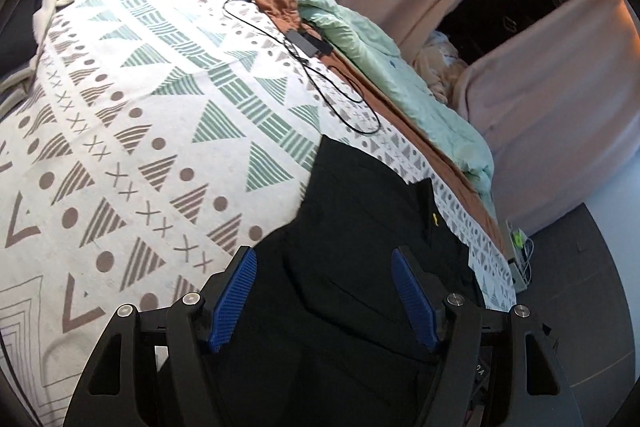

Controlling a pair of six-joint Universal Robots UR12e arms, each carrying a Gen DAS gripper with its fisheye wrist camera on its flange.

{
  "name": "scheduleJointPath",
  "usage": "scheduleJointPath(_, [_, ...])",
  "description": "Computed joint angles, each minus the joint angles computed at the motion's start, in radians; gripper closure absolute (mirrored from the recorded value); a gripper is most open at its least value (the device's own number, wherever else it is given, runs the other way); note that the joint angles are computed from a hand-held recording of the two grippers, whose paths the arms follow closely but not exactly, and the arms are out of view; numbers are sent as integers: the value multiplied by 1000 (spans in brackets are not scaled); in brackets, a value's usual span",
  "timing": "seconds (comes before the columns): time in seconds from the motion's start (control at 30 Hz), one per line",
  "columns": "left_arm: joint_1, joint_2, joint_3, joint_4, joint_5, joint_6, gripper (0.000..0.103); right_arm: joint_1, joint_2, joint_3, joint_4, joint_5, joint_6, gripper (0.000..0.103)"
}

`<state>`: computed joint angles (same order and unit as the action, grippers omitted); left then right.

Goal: Fold large clothes

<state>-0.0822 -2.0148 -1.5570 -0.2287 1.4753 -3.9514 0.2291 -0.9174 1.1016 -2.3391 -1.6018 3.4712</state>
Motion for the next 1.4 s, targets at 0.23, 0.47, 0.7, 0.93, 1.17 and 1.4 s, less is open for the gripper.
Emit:
scheduleJointPath(0.23, [13, 8, -17, -14, 34, -47, 36, 42, 103, -167, 154, -97, -86, 38])
scheduleJointPath(0.47, [6, 7, -12, -20, 66, -43, 37, 48, 138, -209, 215, -167, -72, 62])
scheduleJointPath(0.7, [-9, 2, 2, -33, 87, -8, 37, -8, 41, -62, 34, -23, 42, 73])
scheduleJointPath(0.93, [-17, -1, 10, -37, 94, 5, 37, -65, -50, 48, -87, -49, 108, 66])
scheduleJointPath(1.17, [-22, -4, 17, -42, 99, 11, 37, -137, -126, 171, -118, 16, 216, 42])
scheduleJointPath(1.4, [-35, -14, 33, -67, 125, 35, 37, -193, -134, 241, -146, 191, 320, 43])
